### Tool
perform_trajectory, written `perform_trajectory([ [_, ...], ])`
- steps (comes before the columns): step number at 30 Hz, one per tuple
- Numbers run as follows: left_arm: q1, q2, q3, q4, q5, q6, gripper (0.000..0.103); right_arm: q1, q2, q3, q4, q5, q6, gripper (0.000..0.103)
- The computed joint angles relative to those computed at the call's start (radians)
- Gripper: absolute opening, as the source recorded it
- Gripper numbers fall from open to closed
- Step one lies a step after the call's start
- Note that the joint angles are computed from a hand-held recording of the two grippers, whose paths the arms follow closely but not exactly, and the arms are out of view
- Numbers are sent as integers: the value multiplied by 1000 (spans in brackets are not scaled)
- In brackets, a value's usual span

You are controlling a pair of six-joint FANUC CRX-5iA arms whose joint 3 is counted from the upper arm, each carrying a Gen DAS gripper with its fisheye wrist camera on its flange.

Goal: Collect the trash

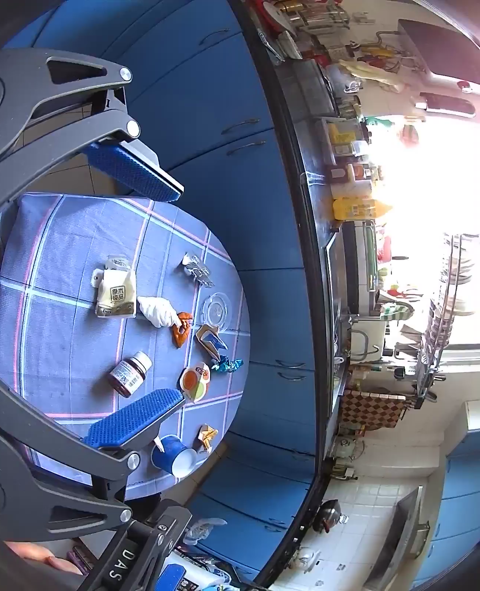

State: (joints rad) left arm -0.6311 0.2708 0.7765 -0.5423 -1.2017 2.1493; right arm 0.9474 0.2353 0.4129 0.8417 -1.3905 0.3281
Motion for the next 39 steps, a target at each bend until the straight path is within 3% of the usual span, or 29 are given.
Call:
perform_trajectory([
  [39, 11, 15, 6, 22, -17, -5, 100, 2, 1, -1, -2, -1, 1, 96],
])
